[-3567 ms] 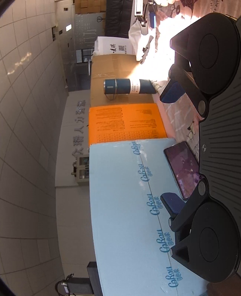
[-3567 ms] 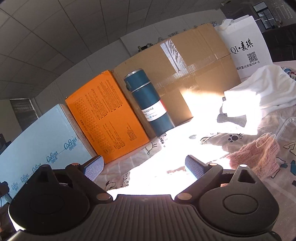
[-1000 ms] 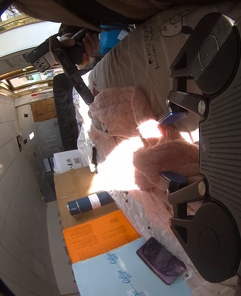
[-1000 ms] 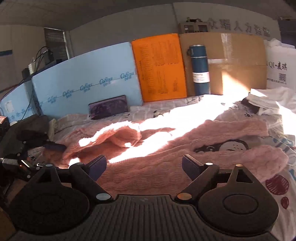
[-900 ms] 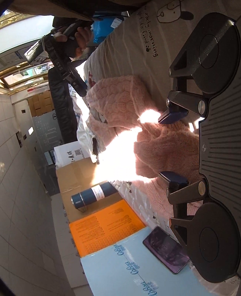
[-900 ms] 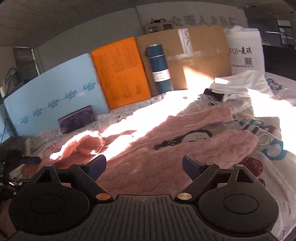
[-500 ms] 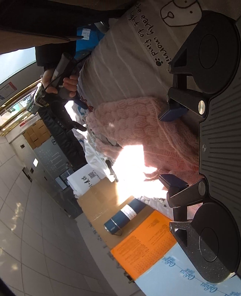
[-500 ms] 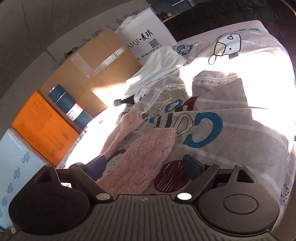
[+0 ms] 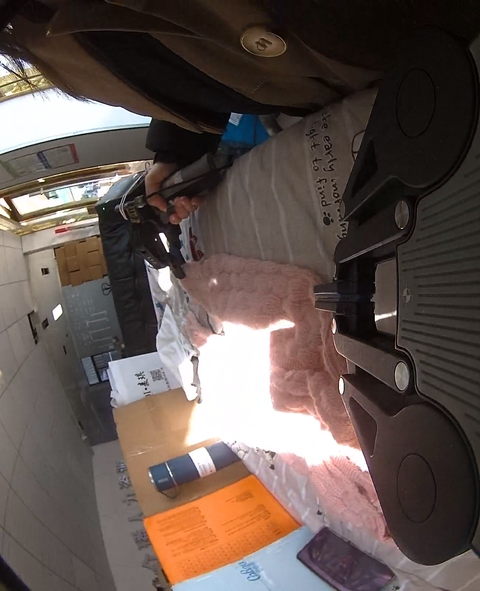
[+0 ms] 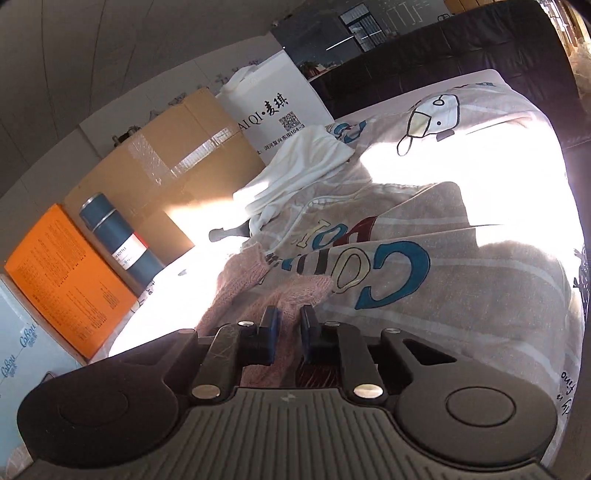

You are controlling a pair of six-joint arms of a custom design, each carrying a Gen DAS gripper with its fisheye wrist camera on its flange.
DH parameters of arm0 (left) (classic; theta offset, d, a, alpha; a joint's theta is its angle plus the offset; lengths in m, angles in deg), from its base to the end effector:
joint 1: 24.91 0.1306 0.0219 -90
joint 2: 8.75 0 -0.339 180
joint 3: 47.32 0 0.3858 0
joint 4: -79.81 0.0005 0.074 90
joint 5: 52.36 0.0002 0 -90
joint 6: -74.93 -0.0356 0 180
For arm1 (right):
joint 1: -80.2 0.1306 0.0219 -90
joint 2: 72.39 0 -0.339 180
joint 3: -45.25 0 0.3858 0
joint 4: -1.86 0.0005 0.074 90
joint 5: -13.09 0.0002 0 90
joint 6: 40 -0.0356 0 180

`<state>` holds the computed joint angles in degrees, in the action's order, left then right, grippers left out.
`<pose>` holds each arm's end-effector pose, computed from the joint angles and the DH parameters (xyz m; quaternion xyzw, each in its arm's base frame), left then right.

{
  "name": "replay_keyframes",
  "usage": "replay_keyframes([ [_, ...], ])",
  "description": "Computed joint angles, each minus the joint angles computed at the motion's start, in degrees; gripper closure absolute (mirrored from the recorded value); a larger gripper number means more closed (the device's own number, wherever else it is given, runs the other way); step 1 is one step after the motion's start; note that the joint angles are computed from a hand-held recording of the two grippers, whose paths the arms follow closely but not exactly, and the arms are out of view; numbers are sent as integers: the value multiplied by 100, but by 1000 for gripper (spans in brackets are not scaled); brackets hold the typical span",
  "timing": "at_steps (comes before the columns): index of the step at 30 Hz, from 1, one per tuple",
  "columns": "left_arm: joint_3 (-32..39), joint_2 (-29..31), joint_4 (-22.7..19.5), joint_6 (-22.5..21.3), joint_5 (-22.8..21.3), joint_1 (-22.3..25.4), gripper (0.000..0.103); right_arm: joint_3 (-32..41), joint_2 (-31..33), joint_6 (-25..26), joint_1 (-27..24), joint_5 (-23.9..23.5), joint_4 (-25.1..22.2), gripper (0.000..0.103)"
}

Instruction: Fold clothes

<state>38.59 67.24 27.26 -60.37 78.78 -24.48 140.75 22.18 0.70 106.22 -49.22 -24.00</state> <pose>0.3941 -0.0210 0.4576 0.4577 0.7386 -0.1503 0.4716 0.4840 0.2173 0.4301 0.2912 0.7758 0.1593 0.5367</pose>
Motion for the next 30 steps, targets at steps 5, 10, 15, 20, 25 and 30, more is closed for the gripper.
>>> replay_keyframes([
  [5, -32, -25, -146, -62, 80, 0, 96, 85, -94, 103, 80, 848, -407, 89],
  [10, -359, -236, 1494, 1682, 168, 360, 85, 54, -277, 683, 259, 540, -113, 34],
  [15, -491, -205, 2028, 2814, -955, 484, 39, 789, 188, 815, 393, -1335, -292, 27],
  [20, -299, -30, 1471, 2632, -1475, 507, 35, 2157, 1236, 801, 575, -2948, -892, 24],
  [25, -397, -80, 1224, 2204, -1610, 466, 26, 3643, 2276, 1293, 819, -3334, -1916, 25],
  [30, -437, -82, 1223, 2236, -1604, 479, 25, 4071, 2615, 1893, 1007, -3494, -2397, 75],
])
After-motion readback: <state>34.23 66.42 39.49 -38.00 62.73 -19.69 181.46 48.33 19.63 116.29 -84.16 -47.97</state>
